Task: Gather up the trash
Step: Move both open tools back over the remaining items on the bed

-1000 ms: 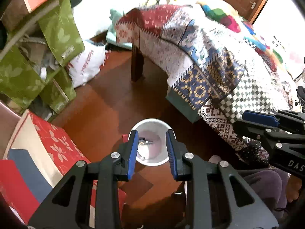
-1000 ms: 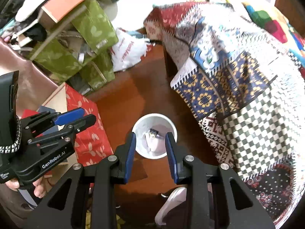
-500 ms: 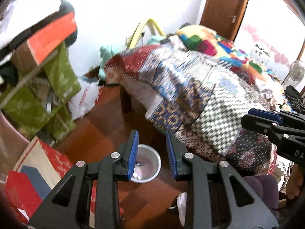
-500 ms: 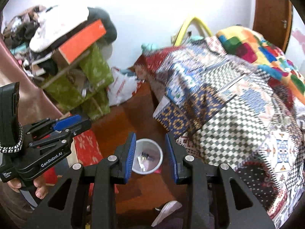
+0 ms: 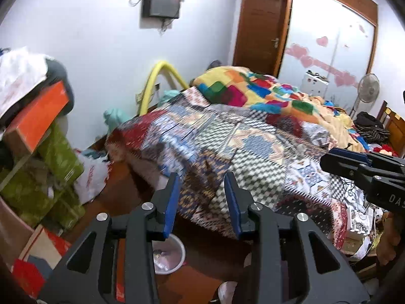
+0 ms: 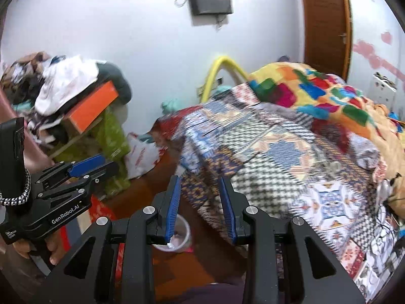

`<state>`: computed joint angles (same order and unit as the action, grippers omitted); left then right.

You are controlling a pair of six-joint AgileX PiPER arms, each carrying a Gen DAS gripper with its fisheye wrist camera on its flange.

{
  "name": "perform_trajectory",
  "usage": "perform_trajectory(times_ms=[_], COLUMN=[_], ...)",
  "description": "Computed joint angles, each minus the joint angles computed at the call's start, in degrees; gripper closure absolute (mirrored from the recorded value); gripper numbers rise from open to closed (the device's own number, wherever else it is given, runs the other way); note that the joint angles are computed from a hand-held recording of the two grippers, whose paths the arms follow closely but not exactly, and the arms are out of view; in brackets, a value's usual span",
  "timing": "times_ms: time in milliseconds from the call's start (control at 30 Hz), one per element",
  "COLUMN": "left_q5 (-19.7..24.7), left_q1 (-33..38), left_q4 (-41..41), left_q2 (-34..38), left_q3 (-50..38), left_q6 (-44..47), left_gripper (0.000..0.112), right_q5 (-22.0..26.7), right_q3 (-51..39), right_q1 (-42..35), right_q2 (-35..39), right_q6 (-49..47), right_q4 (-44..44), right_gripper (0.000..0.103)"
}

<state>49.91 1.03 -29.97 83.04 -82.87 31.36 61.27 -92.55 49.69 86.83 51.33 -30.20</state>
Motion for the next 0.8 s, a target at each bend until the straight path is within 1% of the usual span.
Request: perform_trajectory(times_ms=[33,100,167,267,400,500,633,700,800], left_q5=[-0.13,-0.44,-0.85,-1.14,-0.75,0.27,2.82,4.15,7.28], left_q1=[-1.05,-4.46,-7.37,-11.91,-17.67,-20.93,-24.6,-26.18,-27.54], left_q4=[0.18,1.48,2.79,5.39,9.08,10.98,12.69,14.05,14.28], left_q2=[0.28,1.56,2.94,5.6,10.76,15.29,22.75,26.37,32.95], left_q3=[-0.54,-2.64,-4.47,-7.61,-13.46,-18.53,-26.95,-31.2,-38.87], left_q6=[-0.52,-3.07,-5.36,-9.15,-13.72,-16.34,-19.2,-20.65,-21.77], left_gripper=[0.075,0.074,0.07,0.061,0.059,0.058,0.058,0.058,0.058], right_q5=[0.41,1.18,1.57,1.97,2.33,1.38,-1.68,-3.54,-6.49], right_q3=[0.79,2.69,5.53,8.59,12.28,14.81,18.95,21.05,23.78], right_q1=[-0.39,-1.13,-2.05,-4.61,-9.42,-15.26,-24.33,-29.47,-36.56], right_q2=[-1.1,-3.43,-6.45,-9.97,-13.69,-15.83,-18.33,-18.63,-18.01], right_q6=[0.36,1.51,3.55,3.76,2.63,-0.15,-5.32,-9.04,-14.31], right_q4=[-0.67,-2.48,-5.08,-5.97,-6.45,-4.61,-0.2,2.54,6.94], right_gripper=[0.072,0.055,0.05,0.05,0.05,0.05,0.05,0.05,0.05])
